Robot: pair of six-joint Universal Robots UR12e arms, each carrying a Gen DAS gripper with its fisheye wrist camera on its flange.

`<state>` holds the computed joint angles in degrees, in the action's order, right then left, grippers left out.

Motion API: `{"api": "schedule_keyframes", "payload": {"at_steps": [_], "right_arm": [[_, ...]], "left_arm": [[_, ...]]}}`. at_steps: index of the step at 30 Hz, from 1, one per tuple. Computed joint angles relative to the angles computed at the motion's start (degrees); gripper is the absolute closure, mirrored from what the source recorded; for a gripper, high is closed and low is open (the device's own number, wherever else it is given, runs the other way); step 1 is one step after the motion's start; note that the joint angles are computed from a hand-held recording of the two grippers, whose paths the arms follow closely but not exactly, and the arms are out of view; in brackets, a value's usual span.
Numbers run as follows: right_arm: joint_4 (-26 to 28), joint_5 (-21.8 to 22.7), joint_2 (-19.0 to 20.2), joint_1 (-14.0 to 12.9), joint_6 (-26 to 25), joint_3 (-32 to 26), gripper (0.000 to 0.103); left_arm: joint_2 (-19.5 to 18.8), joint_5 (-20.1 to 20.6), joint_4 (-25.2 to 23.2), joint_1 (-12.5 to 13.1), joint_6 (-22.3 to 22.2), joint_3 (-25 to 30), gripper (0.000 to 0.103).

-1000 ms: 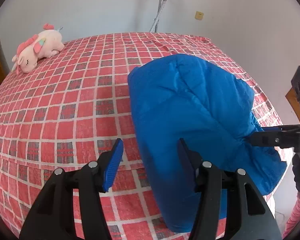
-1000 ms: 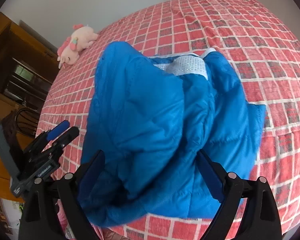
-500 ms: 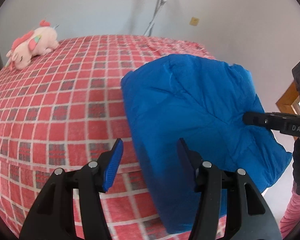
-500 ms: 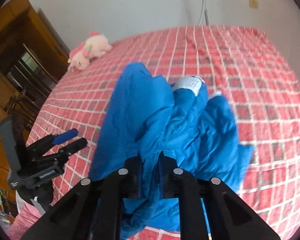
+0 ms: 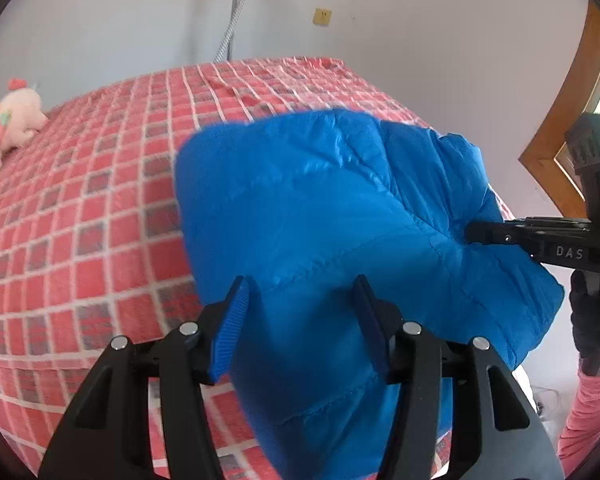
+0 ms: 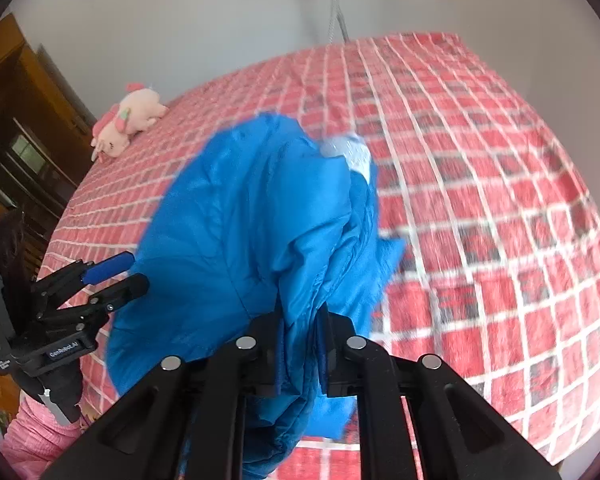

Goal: Fold large clothes
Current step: 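Hold the jacket end with the right gripper and fold it toward the left gripper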

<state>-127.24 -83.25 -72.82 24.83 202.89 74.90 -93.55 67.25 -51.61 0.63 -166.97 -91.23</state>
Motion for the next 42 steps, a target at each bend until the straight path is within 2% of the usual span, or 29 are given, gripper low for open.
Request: {"api": "schedule_keyframes", "payload": {"at_steps": [6,9,13,14,16,18,19,22,24,25,26,28,30,34,42], "right_arm": [[-4.6,4.6,-0.3,-1.7,1.9,4.9,0.086],[-6.3,5.4,-0.3,-2.0,2.7,6.0,0.086],[-3.5,2.7,-0.5,-1.2,1.7,4.2,0.077],[-3.1,1.6,-0.8,-1.0,1.5,4.1,0.073],[-2.5,-1.8,-1.5,-0.1,0.4,3.3,0.073],[-2.6,-5.6,-2.4,0.9,-0.2,2.8,0.073],[-3.4,-6.0,-2.7,1.2,-1.1,2.7,0.073],[-3.7,-3.7,-2.9,2.0,-4.1,1.7,0.073],[-3.0,0.9,-2.5,2.1,-6.4,1.2,0.073],[-2.0,2.8,-2.2,2.2,-7.3,0.9,0.075],[-1.3,2.7,-1.9,2.6,-8.0,0.7,0.075],[-0.7,0.2,-1.8,3.3,-8.9,1.0,0.078],[0.3,-1.8,-1.9,3.5,-8.3,1.6,0.086],[0.8,-2.7,-2.7,3.1,-6.9,4.0,0.095],[-3.1,-1.4,-2.8,2.3,-4.1,8.0,0.096]], "left_arm": [[-0.4,1.9,3.1,-1.1,0.0,-1.8,0.050],[-0.7,3.1,3.5,-1.6,0.3,-1.9,0.050],[-0.8,3.8,1.8,-1.5,0.0,-1.0,0.050],[-0.6,3.3,1.0,-1.2,-0.1,-0.8,0.051],[0.1,1.6,0.0,-0.4,-0.8,-0.7,0.051],[1.2,2.3,1.8,0.0,-1.1,-1.4,0.051],[1.7,3.3,2.8,0.0,-1.1,-1.8,0.051],[2.9,5.1,5.1,0.0,-1.4,-3.1,0.051],[3.3,5.5,5.0,0.0,-1.5,-3.6,0.051],[3.5,5.4,4.8,0.0,-1.5,-3.8,0.051],[3.6,5.4,4.6,0.0,-1.5,-4.0,0.051],[3.9,5.3,4.5,-0.1,-1.4,-4.5,0.051],[4.0,4.8,3.9,-0.1,-0.9,-4.8,0.051],[3.8,3.8,3.4,-0.1,0.0,-5.5,0.051],[3.5,4.0,4.9,-0.5,0.6,-6.8,0.049]]}}
